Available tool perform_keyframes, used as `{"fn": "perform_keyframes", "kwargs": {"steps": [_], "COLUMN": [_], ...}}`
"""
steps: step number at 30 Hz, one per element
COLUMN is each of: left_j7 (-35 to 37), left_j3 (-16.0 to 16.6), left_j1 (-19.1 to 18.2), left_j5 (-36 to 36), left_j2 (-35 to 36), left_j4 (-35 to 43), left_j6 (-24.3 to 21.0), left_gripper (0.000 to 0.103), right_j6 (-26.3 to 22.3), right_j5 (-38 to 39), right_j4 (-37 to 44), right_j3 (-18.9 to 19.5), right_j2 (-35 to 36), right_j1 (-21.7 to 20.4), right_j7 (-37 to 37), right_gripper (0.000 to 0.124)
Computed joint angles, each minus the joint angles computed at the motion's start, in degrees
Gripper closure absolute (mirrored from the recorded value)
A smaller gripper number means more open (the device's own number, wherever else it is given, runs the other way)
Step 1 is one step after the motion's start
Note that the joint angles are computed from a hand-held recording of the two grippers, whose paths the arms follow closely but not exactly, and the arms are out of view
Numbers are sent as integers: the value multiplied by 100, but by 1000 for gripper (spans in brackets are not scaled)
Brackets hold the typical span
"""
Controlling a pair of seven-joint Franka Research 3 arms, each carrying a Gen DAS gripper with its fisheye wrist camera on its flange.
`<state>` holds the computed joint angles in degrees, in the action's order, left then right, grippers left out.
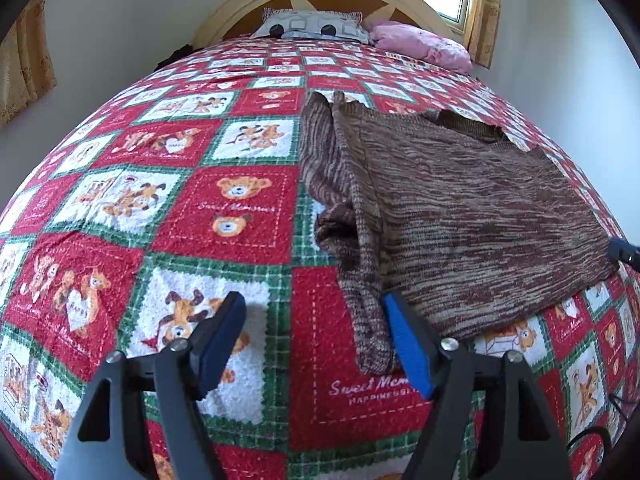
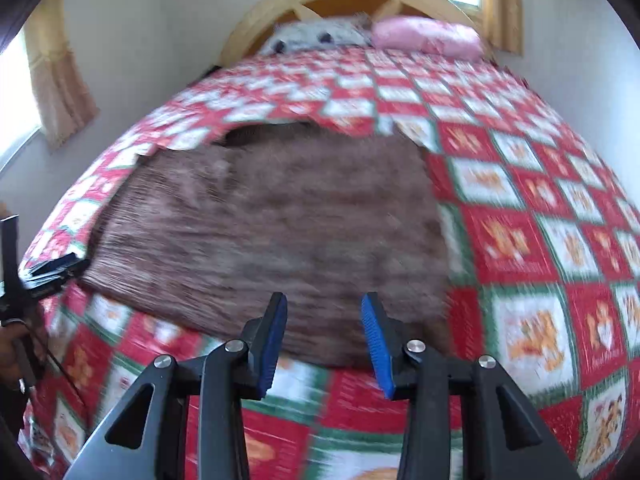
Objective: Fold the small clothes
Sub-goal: 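Open both tools to release the hem and pull them back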
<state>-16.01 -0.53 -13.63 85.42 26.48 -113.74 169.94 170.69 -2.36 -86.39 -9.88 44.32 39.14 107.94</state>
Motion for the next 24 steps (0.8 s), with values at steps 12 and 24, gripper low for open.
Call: {"fn": "perform_keyframes", "kwargs": {"steps": [12, 24], "left_j7": [872, 836], "left_j3": [103, 189], "left_j1": [-191, -230], "left_j5": [-882, -897], "left_j2": [30, -137], "left_j4": [-27, -295], "left_j6": [-180, 23], "left_gripper": [2, 0], "right_j6": [-1045, -1240], "right_j5": [-359, -745], "right_j4": [1533, 1207], "right_j3": [90, 102], "right_j2": [1051, 740], "right_j1": [272, 314], "right_j7": [4, 47], "right_gripper": [72, 72]}}
